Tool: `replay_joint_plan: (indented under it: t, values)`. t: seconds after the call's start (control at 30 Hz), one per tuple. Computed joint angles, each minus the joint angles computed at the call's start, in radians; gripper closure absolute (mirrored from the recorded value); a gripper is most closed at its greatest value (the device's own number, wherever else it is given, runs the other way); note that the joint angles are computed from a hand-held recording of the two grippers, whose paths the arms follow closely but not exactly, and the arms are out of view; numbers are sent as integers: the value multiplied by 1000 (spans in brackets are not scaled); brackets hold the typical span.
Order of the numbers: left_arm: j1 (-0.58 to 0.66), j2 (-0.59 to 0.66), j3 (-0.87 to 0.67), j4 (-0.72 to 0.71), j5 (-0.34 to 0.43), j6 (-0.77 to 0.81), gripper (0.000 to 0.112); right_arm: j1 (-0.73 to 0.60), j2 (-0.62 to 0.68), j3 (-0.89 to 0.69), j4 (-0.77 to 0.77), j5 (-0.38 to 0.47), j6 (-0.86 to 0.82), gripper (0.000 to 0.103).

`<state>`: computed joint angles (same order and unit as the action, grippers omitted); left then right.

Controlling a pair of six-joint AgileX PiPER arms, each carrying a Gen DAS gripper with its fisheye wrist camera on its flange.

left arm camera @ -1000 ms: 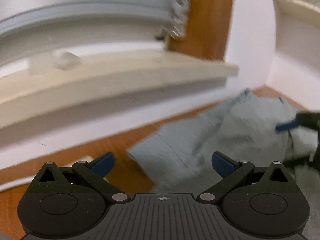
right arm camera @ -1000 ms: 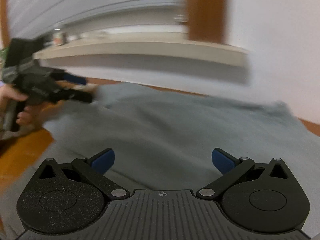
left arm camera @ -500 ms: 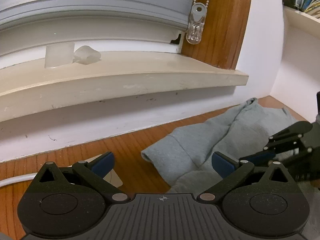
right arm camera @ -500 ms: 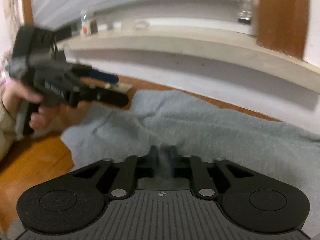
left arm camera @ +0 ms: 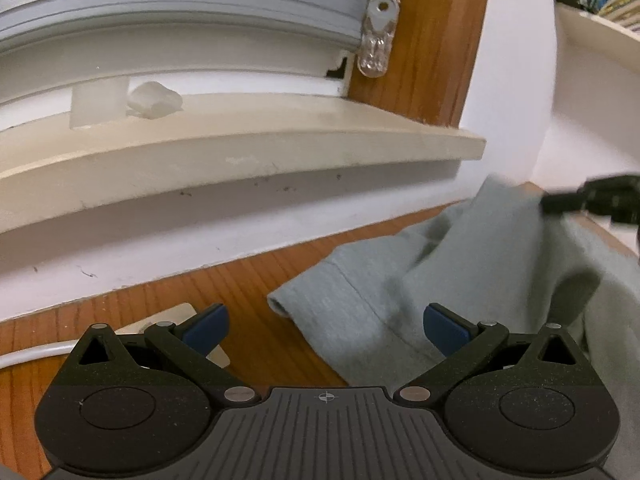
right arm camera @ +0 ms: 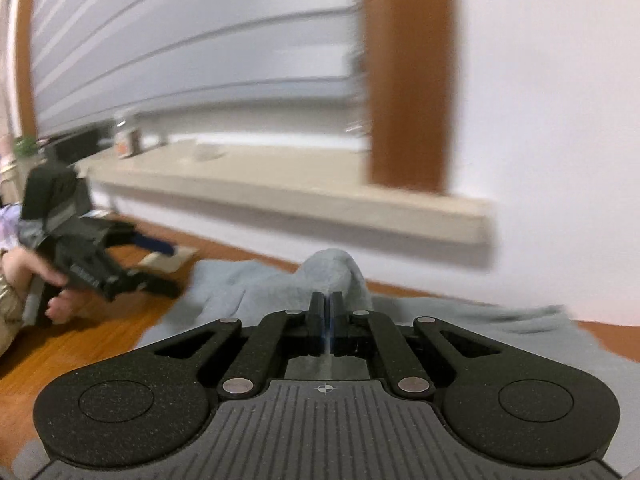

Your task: Fold clothes

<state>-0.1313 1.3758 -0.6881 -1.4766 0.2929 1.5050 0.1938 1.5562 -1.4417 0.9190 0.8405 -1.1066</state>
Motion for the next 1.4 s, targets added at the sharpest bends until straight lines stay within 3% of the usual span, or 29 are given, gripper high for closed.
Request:
replay_joint_plan:
  t: [0.27,0.37,0.5,0.7,0.8,0.87,1.0,1.13,1.23,1.4]
  values:
    - [7,39,-20,-6,39,7,9,-319,47,-177,-22,56,2,100]
    - [-18,63,-66,166,-6,-182,9,-430,109,-313,-46,72,23,100]
    - [-18,103,-136,331,14,-350,9,-528,231,-566,-90,87,98,100]
    - [-34,170,-210,470,29,-489,9,-536,434,-914,-267,49,270,101]
    - [-43,191,-216,459,12,-477,9,-499,471,-924,-380,-46,341,101]
    - [-44,199,-217,429,7,-445,9,-481,495,-928,-438,-65,401,96]
    - [-36,210,-227,409,22,-421,9,-473,503,-854,-318,17,309,94]
    - [-26,221,-228,319,23,-322,10,-440,464,-681,-146,92,116,70]
    - [-22,226,-224,228,19,-232,14,-390,470,-624,-82,134,53,69]
    - [-32,228,-223,179,1,-171,30,-302,550,-699,-118,215,93,69]
